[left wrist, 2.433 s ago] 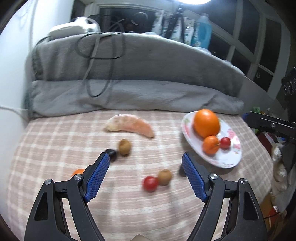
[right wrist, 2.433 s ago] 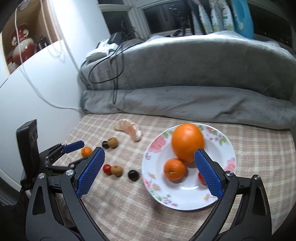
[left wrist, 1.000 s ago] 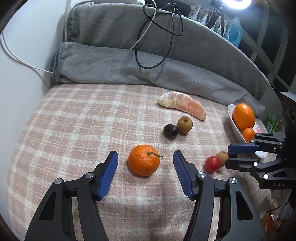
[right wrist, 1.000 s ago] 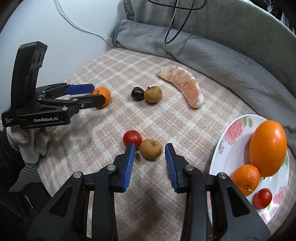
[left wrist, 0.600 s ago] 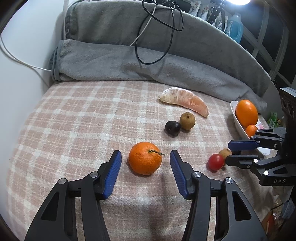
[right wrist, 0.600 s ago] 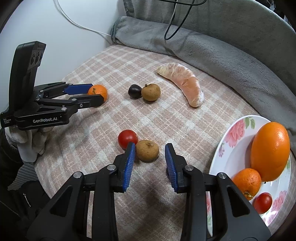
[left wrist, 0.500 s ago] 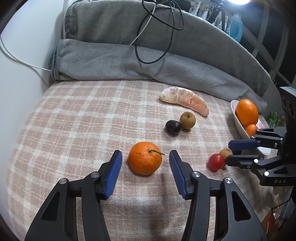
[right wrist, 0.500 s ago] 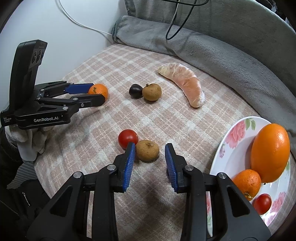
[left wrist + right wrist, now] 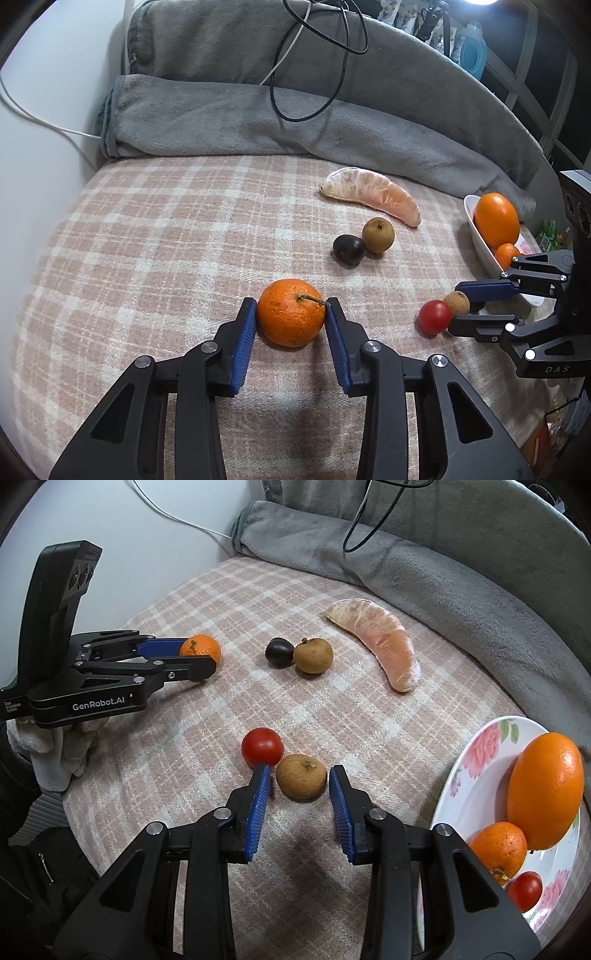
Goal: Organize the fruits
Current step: 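Close the right gripper on the brown kiwi while the left gripper grasps the mandarin, then carry the kiwi and mandarin over the plate and open both grippers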
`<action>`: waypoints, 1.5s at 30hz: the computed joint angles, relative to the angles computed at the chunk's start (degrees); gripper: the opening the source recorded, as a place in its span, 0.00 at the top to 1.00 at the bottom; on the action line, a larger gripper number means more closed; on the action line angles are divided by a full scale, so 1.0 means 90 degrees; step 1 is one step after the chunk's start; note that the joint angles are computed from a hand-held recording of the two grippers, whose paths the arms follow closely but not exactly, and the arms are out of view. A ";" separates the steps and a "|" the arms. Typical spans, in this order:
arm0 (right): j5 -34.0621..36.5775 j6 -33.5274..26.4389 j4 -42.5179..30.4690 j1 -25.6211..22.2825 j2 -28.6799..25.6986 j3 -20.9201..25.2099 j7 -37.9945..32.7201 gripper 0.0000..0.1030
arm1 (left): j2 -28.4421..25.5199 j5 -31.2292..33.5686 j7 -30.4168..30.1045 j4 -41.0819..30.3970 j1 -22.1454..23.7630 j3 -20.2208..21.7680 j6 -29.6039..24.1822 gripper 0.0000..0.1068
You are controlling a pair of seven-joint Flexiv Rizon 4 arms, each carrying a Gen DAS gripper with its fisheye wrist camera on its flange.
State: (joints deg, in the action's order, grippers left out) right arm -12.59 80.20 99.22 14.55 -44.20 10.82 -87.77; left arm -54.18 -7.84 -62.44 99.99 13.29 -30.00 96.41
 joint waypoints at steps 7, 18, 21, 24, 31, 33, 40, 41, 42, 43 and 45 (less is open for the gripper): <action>0.0028 0.0036 -0.0060 0.0011 -0.0062 0.0010 0.0026 0.71 | 0.0001 0.0016 0.0004 -0.0010 -0.0024 0.0027 0.0015 0.68; 0.0165 0.0551 0.0294 -0.0101 0.0210 0.0057 0.0208 0.71 | 0.0040 0.0124 0.0031 0.0118 0.0132 -0.0155 0.0098 0.68; 0.0189 0.0758 0.0445 -0.0156 0.0326 0.0073 0.0271 0.71 | 0.0052 0.0182 0.0029 0.0180 0.0219 -0.0269 0.0135 0.68; 0.0215 0.1005 0.0641 -0.0204 0.0466 0.0060 0.0379 0.71 | 0.0073 0.0256 0.0032 0.0243 0.0300 -0.0390 0.0181 0.68; 0.0213 0.1581 0.1095 -0.0143 0.0759 -0.0269 0.0790 0.71 | 0.0100 0.0474 0.0020 0.0351 0.0399 -0.0672 0.0296 0.68; 0.0199 0.1705 0.1227 -0.0129 0.0843 -0.0372 0.0909 0.71 | 0.0089 0.0526 0.0017 0.0357 0.0412 -0.0743 0.0300 0.68; 0.0190 0.2110 0.1625 -0.0099 0.1109 -0.0753 0.1248 0.71 | 0.0011 0.0680 0.0054 0.0352 0.0437 -0.1041 0.0286 0.68; 0.0200 0.2151 0.1687 -0.0071 0.1156 -0.0824 0.1295 0.71 | 0.0004 0.0695 0.0068 0.0347 0.0437 -0.1081 0.0276 0.68; 0.0217 0.2204 0.1747 -0.0027 0.1195 -0.0921 0.1341 0.71 | -0.0007 0.0708 0.0086 0.0338 0.0433 -0.1117 0.0263 0.68; 0.0231 0.2245 0.1797 -0.0001 0.1226 -0.0997 0.1381 0.71 | -0.0013 0.0723 0.0107 0.0342 0.0435 -0.1159 0.0253 0.68; 0.0273 0.2313 0.1894 0.0068 0.1296 -0.1165 0.1460 0.71 | -0.0028 0.0736 0.0144 0.0324 0.0411 -0.1208 0.0233 0.68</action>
